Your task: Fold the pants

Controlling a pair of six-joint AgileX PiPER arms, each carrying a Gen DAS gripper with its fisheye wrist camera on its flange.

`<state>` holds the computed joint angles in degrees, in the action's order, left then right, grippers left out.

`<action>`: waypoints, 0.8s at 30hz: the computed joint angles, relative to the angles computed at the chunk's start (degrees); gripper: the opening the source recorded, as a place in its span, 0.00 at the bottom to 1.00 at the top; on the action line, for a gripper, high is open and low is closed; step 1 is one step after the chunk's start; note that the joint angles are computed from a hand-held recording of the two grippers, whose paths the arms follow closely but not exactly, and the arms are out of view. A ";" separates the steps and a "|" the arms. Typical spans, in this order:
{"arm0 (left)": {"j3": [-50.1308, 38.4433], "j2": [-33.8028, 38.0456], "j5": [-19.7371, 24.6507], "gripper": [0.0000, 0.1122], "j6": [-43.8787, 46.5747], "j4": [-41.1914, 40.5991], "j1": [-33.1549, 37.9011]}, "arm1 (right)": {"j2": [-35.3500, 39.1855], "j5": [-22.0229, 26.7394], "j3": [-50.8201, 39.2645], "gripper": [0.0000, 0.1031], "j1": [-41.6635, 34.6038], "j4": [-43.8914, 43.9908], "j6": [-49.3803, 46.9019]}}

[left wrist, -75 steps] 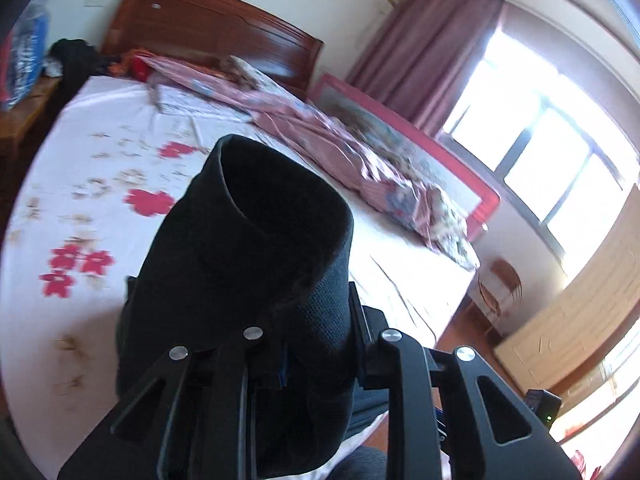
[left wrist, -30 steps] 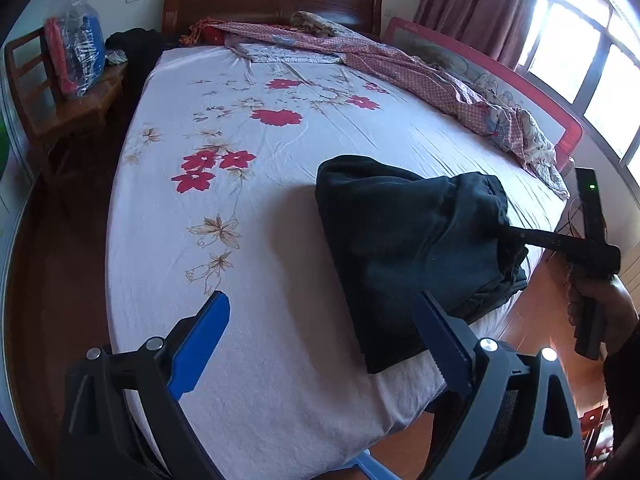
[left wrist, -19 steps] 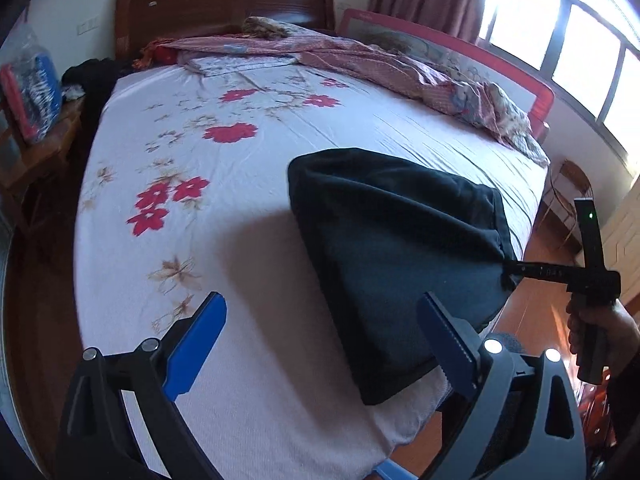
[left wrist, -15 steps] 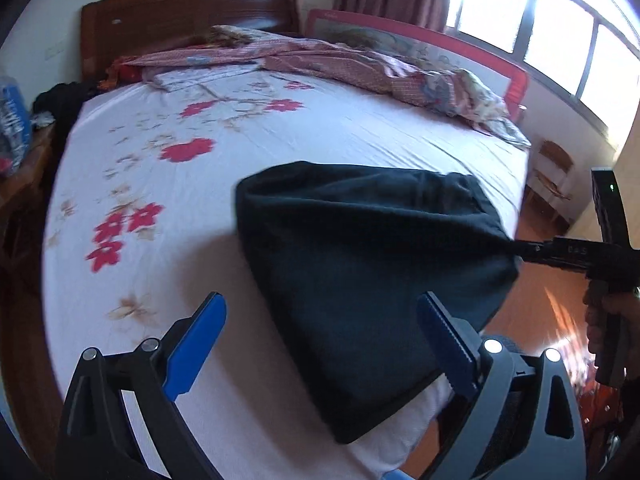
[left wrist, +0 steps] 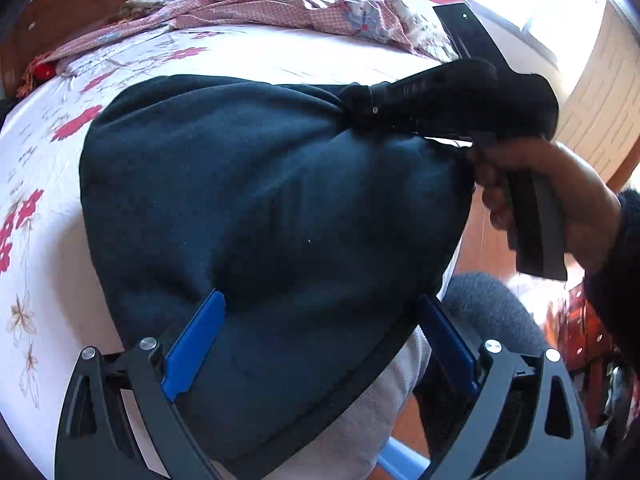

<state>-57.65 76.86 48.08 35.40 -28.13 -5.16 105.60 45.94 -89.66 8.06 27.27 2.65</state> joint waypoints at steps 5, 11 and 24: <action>2.74 -5.42 -3.43 0.85 -4.28 6.60 -3.35 | -6.81 0.74 0.35 0.00 4.98 -7.81 5.51; 5.34 -12.20 -5.06 0.86 -3.81 7.90 -3.45 | -14.01 4.57 8.67 0.00 9.45 -12.60 1.80; -1.63 -7.03 8.69 0.88 6.48 -9.35 21.69 | -16.06 7.15 8.25 0.74 -9.02 4.60 -8.27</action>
